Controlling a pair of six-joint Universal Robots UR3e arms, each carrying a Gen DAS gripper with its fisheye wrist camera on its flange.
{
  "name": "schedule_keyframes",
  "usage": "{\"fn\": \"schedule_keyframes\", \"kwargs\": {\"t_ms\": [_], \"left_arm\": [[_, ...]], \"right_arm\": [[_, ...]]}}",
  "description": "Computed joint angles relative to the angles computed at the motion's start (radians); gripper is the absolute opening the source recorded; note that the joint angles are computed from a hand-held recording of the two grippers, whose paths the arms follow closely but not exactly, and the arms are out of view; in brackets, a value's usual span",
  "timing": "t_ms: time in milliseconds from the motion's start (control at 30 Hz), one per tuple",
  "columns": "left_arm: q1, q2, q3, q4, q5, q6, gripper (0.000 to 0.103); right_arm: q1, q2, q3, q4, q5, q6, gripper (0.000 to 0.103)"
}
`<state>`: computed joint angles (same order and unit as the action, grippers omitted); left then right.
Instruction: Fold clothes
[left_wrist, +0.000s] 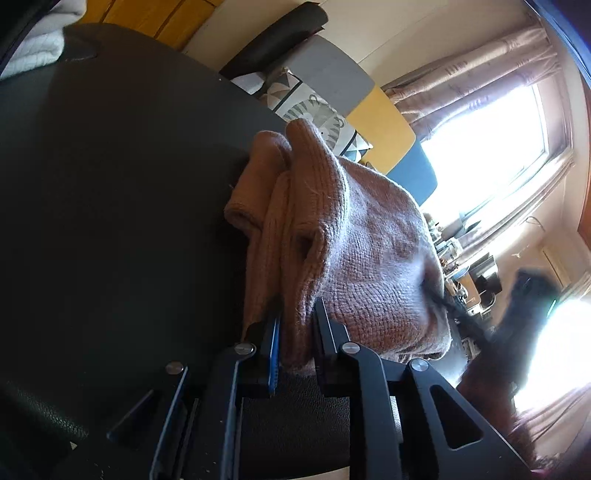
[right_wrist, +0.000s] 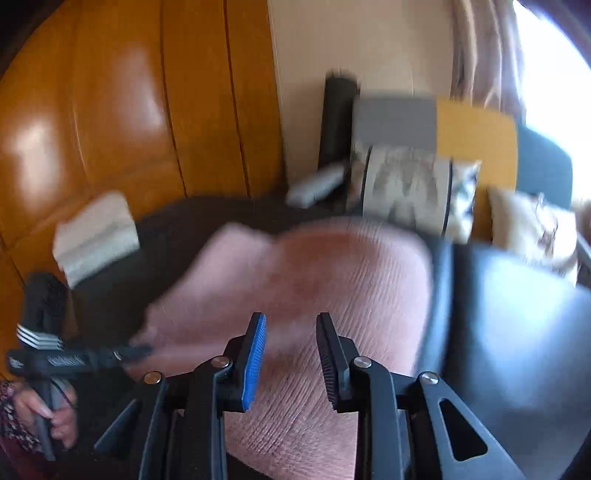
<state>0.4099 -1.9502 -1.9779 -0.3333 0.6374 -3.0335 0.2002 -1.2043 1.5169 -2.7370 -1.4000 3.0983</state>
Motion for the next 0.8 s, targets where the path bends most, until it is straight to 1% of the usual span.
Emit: {"fn": "schedule_keyframes", "kwargs": {"t_ms": [33,67,100,133,167,233,300,367,400,433,467,500,533,600,700,800], "left_arm": [[0.000,0.002,0.002,-0.004,0.003,0.000,0.018],[0.002,0.008,0.006,-0.019,0.002,0.001,0.018],[0.003,0.015,0.010,-0.033,0.002,0.002,0.018],[0.007,0.025,0.010,-0.043,0.001,0.003,0.018],[0.016,0.042,0.001,-0.033,-0.001,-0.002,0.018],[0.038,0.095,-0.044,0.055,0.009,-0.048,0.018],[0.065,0.150,-0.088,0.148,0.022,-0.098,0.018],[0.077,0.181,-0.092,0.233,0.013,-0.156,0.018],[0.074,0.187,-0.077,0.255,0.004,-0.175,0.018],[0.058,0.179,-0.041,0.248,-0.009,-0.173,0.020],[0.022,0.160,0.018,0.223,-0.007,-0.161,0.025],[-0.026,0.137,0.087,0.183,0.009,-0.139,0.027],[-0.072,0.106,0.156,0.145,0.025,-0.118,0.033],[-0.167,0.009,0.305,0.070,0.062,-0.072,0.034],[-0.274,-0.119,0.486,-0.045,0.201,-0.035,0.034],[-0.316,-0.218,0.587,-0.094,0.364,-0.036,0.034]], "right_arm": [[0.022,0.029,0.024,-0.002,0.013,-0.052,0.028],[0.063,0.047,0.076,-0.088,-0.041,-0.102,0.029],[0.118,0.072,0.149,-0.255,-0.140,-0.156,0.028],[0.144,0.090,0.179,-0.338,-0.185,-0.173,0.029],[0.151,0.094,0.178,-0.345,-0.202,-0.160,0.029],[0.167,0.103,0.177,-0.360,-0.234,-0.133,0.029],[0.150,0.100,0.178,-0.355,-0.203,-0.113,0.029],[0.146,0.103,0.185,-0.372,-0.193,-0.122,0.029],[0.156,0.101,0.195,-0.388,-0.206,-0.121,0.029],[0.166,0.102,0.199,-0.397,-0.218,-0.114,0.029],[0.172,0.107,0.196,-0.403,-0.228,-0.107,0.029],[0.181,0.108,0.210,-0.421,-0.238,-0.101,0.029],[0.187,0.108,0.225,-0.438,-0.243,-0.102,0.029],[0.189,0.110,0.238,-0.462,-0.243,-0.112,0.029],[0.194,0.117,0.252,-0.495,-0.246,-0.114,0.029],[0.188,0.110,0.276,-0.526,-0.232,-0.108,0.029]]}}
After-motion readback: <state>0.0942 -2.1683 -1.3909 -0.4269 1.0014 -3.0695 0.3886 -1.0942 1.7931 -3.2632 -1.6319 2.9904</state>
